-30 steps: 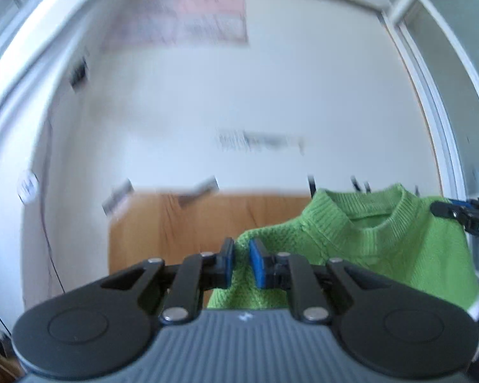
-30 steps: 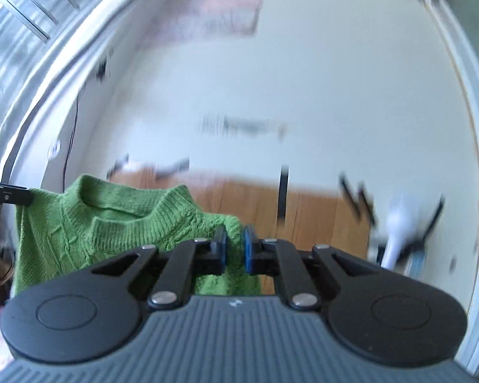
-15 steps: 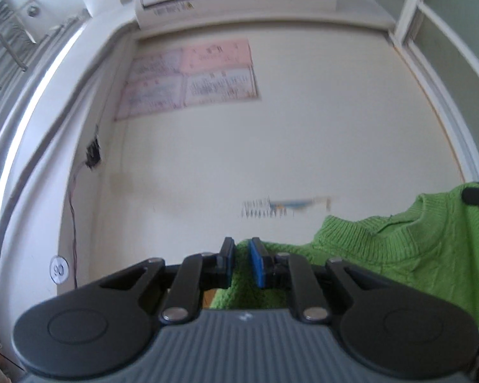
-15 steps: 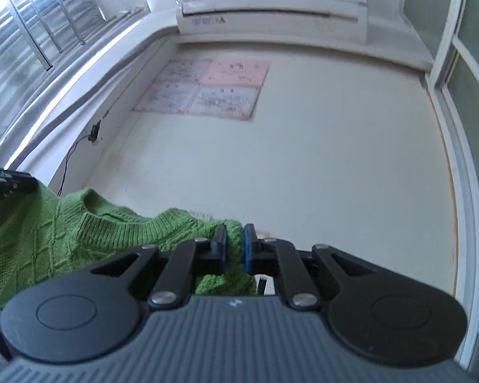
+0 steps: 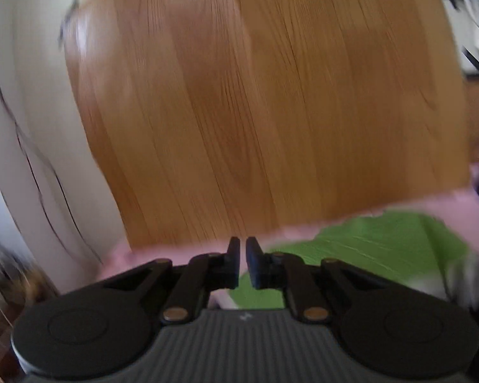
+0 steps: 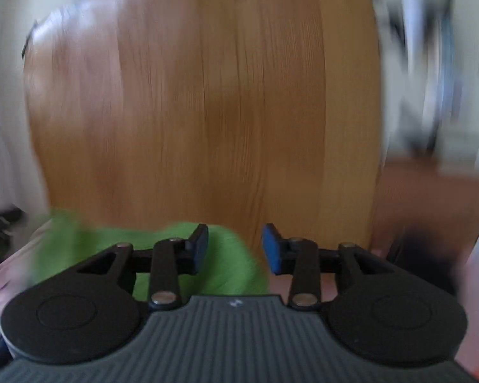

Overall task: Fold small clothes
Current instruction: 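Lift the sweater by its collar with both grippers to shake it out, then lay the sweater flat on the bed with both grippers and release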

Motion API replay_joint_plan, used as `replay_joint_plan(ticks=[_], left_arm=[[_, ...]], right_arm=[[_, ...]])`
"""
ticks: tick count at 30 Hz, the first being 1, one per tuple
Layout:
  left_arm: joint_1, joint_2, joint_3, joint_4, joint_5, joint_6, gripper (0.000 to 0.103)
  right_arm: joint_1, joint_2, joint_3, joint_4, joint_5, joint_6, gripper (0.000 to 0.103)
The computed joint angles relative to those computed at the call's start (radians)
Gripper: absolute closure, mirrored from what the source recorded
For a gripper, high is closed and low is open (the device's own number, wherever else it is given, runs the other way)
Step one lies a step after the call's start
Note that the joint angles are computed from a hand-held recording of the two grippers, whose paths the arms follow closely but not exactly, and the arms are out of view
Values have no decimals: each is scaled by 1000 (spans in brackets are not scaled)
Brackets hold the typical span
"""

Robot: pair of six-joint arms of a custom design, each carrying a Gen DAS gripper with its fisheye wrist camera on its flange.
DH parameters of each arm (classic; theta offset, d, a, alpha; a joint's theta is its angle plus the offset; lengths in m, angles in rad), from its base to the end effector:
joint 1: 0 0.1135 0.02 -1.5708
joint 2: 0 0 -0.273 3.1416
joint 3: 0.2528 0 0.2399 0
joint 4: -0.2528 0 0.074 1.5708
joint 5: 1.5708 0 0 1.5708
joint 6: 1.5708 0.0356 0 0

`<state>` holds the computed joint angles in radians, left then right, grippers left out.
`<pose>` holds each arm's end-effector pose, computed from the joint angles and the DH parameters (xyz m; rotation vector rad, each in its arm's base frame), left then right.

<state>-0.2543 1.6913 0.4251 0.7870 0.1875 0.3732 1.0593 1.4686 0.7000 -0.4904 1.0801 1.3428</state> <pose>0.2659 -0.0760 0.1307 0.7403 1.9041 -0.1178 0.1393 0.1840 0.1804 0.4761 1.9825 -0.1423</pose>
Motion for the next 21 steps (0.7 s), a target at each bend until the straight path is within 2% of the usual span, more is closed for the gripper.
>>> replay_joint_plan(ticks=[1, 3, 4, 5, 6, 7, 8, 10, 11, 12, 13, 14, 15, 17, 18, 19, 21], left_arm=[[80, 27, -43, 21, 97, 30, 92], [233, 55, -63, -69, 270, 100, 88], [319, 66, -47, -182, 356, 160, 84], [392, 72, -23, -301, 423, 221, 80], [454, 85, 0, -407, 472, 281, 70], [514, 101, 26, -522, 511, 352, 60], [549, 107, 48, -613, 532, 406, 58], [628, 121, 101, -832, 571, 548, 56], [661, 119, 136, -966, 583, 620, 56], [667, 132, 146, -1014, 584, 647, 55], [669, 134, 147, -1048, 578, 664, 56], [670, 109, 109, -1013, 573, 658, 57], [660, 82, 66, -952, 566, 641, 60], [649, 46, 28, -905, 548, 626, 78], [649, 53, 40, -920, 545, 625, 86], [646, 60, 54, -939, 545, 621, 87], [647, 65, 75, -967, 542, 625, 88]], right_arm=[[55, 25, -49, -26, -17, 116, 63], [181, 39, -154, -8, -70, 322, 62], [252, 43, -203, 15, -90, 435, 61], [309, 59, -241, 54, -104, 515, 56], [368, 88, -261, 82, -115, 593, 52], [437, 128, -260, 87, -120, 681, 43], [486, 168, -253, 94, -120, 745, 36], [533, 227, -236, 145, -122, 781, 32], [529, 237, -225, 182, -129, 746, 32], [505, 243, -231, 259, -149, 675, 33], [476, 253, -239, 347, -183, 591, 44], [458, 275, -236, 404, -201, 534, 76], [442, 277, -216, 386, -207, 499, 85], [447, 245, -158, 223, -191, 505, 91], [471, 223, -121, 74, -165, 572, 94], [502, 224, -87, -90, -149, 675, 94], [558, 280, 36, -533, -196, 910, 94]])
